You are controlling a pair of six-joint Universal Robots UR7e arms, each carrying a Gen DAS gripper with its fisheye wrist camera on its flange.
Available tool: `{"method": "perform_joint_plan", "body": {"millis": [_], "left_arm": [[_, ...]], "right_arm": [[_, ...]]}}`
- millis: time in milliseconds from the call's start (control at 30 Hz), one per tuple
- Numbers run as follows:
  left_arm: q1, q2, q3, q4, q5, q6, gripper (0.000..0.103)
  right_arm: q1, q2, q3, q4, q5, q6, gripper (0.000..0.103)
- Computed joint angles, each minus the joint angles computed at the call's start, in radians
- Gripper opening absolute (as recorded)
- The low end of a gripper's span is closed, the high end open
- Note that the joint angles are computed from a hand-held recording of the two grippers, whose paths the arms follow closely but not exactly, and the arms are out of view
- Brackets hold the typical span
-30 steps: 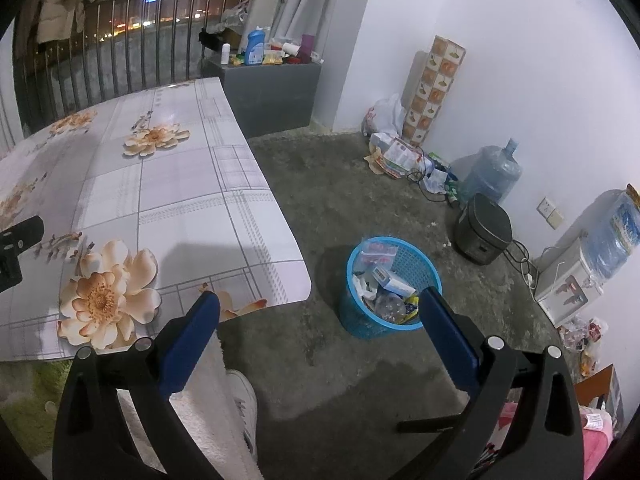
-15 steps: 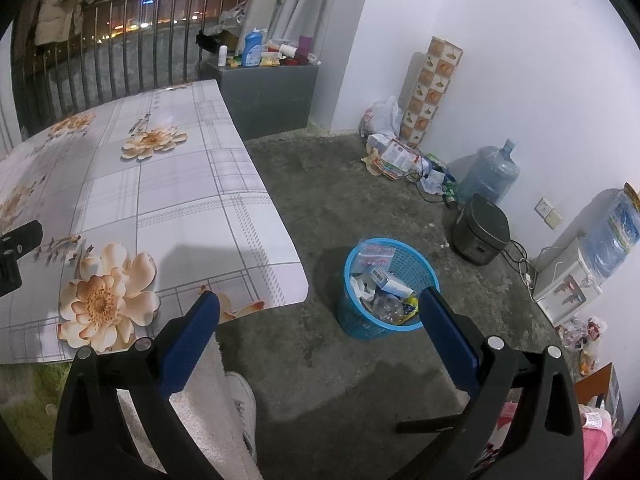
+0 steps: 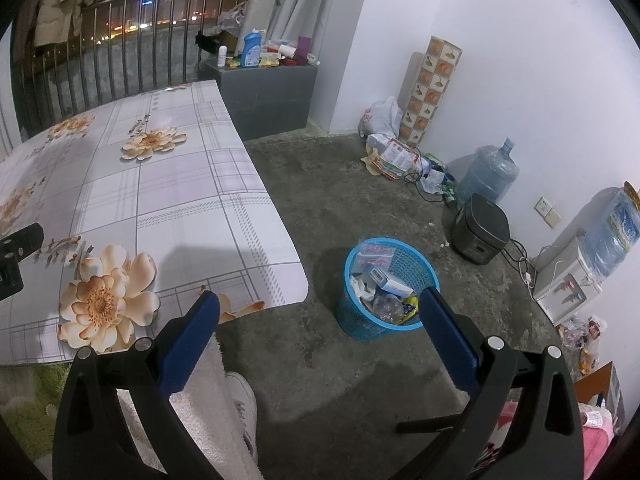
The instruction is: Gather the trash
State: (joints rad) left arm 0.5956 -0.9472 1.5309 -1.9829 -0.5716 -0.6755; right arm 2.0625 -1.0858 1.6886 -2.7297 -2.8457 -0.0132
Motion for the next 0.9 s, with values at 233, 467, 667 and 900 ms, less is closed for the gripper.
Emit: {"method": "perform_joint_plan", "body": {"millis": [233,467,667,900], "left_arm": [[0.000,0.000,0.000,0.001,0.000,-0.001,0.094],[0.000,-0.001,0.000,-0.001,0.000,0.001,0.094],[0.000,-0.001,0.000,-0.001,0.000,0.001,0.094],[0.001,-0.001,0.001,-0.003,0.000,0.003,0.094]], "right_arm": [[0.001,0.002,-0.003,-0.005,-0.001,-0.003,0.097],[0.001,0.003,-0.002,-0.005,-0.002,-0.003,0.097],[0.001,0.003,-0.001,-0.009,-0.002,-0.006,0.097],[0.001,0.006,-0.004,-0.011,-0.004,-0.007,0.097]]}}
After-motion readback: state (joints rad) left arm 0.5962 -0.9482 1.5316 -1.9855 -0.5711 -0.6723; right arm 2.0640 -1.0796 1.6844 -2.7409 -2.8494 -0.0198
